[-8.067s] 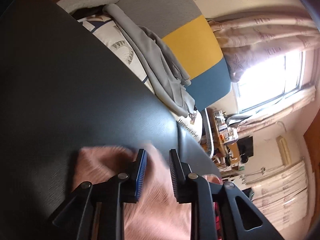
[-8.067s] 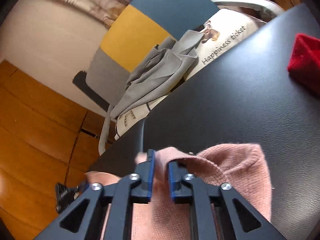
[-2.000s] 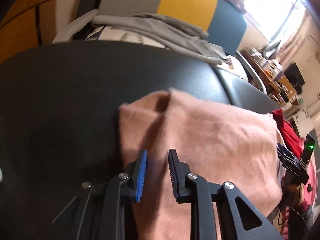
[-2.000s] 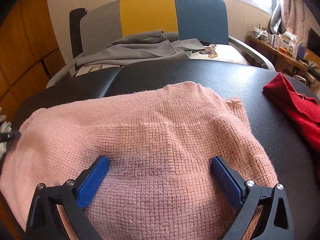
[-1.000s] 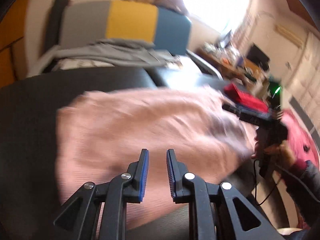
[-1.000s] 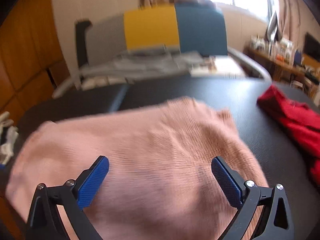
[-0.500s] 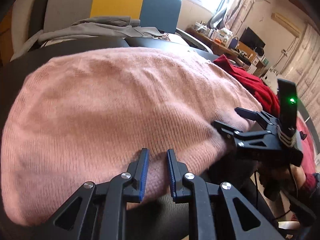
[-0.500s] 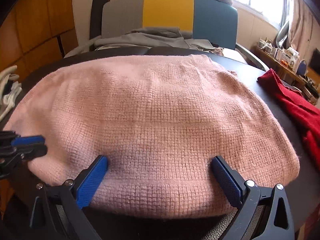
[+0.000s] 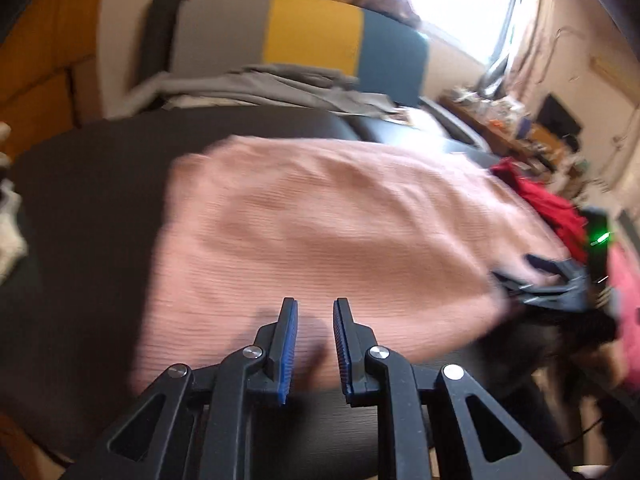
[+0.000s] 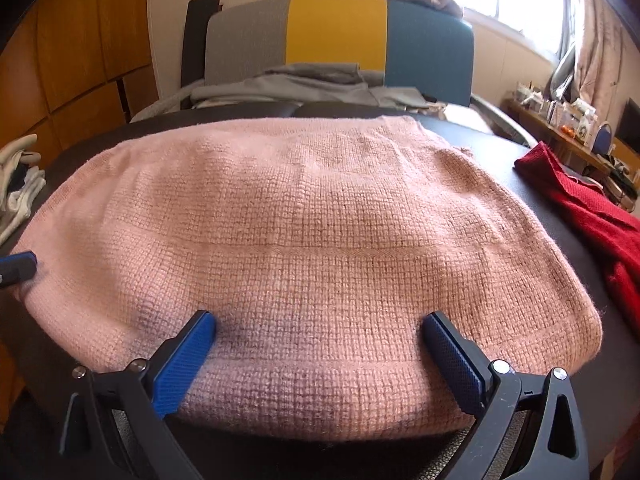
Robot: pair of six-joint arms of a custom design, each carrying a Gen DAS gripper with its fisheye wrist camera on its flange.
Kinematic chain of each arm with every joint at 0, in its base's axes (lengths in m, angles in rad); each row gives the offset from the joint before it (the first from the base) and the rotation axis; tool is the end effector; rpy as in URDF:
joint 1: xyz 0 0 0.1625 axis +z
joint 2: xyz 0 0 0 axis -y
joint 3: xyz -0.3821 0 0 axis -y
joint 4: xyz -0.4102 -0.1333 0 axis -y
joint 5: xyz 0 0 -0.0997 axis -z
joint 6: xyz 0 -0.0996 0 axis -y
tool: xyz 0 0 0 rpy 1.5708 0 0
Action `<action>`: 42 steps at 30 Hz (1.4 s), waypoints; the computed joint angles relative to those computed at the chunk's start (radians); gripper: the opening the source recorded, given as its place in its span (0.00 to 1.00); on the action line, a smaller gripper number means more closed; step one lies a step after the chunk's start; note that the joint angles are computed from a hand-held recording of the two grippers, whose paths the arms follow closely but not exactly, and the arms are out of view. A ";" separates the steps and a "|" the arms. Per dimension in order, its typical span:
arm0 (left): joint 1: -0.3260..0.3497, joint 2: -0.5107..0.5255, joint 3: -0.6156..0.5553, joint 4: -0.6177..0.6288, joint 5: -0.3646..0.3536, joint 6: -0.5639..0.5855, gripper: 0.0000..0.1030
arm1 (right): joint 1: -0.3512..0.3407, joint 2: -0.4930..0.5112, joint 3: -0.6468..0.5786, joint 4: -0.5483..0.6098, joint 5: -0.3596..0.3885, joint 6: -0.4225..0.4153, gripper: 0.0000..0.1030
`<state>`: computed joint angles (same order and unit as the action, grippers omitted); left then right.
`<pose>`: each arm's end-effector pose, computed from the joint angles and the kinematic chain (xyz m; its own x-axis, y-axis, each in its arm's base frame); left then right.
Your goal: Fold clothes
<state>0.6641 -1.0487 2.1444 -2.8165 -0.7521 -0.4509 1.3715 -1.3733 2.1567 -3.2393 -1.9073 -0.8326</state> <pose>-0.2565 -0.4624 0.0765 -0.7956 0.1581 -0.5848 0.4799 0.7536 -0.4492 -0.0009 -0.5115 0.2653 -0.6813 -0.1648 0.7132 -0.5626 0.7412 -0.3662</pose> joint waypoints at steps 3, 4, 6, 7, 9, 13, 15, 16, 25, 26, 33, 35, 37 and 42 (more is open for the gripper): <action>0.000 -0.022 0.006 0.054 0.059 -0.016 0.17 | 0.027 0.003 -0.015 0.009 -0.029 0.007 1.00; 0.006 -0.026 0.001 0.077 0.067 -0.031 0.17 | 0.037 0.004 -0.019 0.007 -0.027 0.003 1.00; 0.014 -0.029 -0.005 0.123 0.079 -0.054 0.17 | 0.062 0.014 -0.025 -0.015 -0.015 -0.017 1.00; 0.019 -0.028 -0.007 0.148 0.083 -0.068 0.18 | 0.074 0.024 -0.036 -0.018 -0.011 -0.027 1.00; 0.030 -0.029 -0.005 0.172 0.080 -0.092 0.19 | 0.099 0.049 -0.056 -0.031 -0.010 -0.045 1.00; 0.042 -0.034 0.012 0.150 0.067 -0.103 0.19 | 0.133 0.143 -0.142 -0.013 -0.046 -0.062 1.00; 0.043 -0.033 0.013 0.149 0.069 -0.101 0.19 | 0.130 0.194 -0.182 -0.011 -0.084 -0.073 1.00; 0.043 -0.033 0.015 0.144 0.070 -0.101 0.19 | 0.119 0.196 -0.185 0.003 -0.079 -0.058 1.00; 0.049 -0.028 0.033 0.081 0.067 -0.102 0.19 | 0.098 0.211 -0.162 -0.061 -0.068 -0.099 1.00; 0.048 -0.033 0.030 0.091 0.063 -0.102 0.19 | 0.099 0.212 -0.164 -0.058 -0.069 -0.096 1.00; 0.023 -0.032 0.008 0.003 0.076 0.000 0.20 | 0.103 0.211 -0.171 -0.054 -0.070 -0.103 1.00; 0.025 -0.011 -0.019 0.029 0.103 0.018 0.20 | 0.108 0.199 -0.169 -0.062 -0.075 -0.106 1.00; 0.050 0.006 -0.049 0.095 0.099 -0.019 0.20 | 0.114 0.187 -0.166 -0.071 -0.080 -0.110 1.00; 0.082 0.026 -0.039 0.077 0.085 -0.065 0.20 | 0.057 0.096 -0.149 0.013 -0.070 -0.022 1.00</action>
<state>0.7460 -1.0226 2.1051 -2.7397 -0.6674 -0.5155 1.4283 -1.2772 2.0079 -3.2260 -1.9770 -0.8544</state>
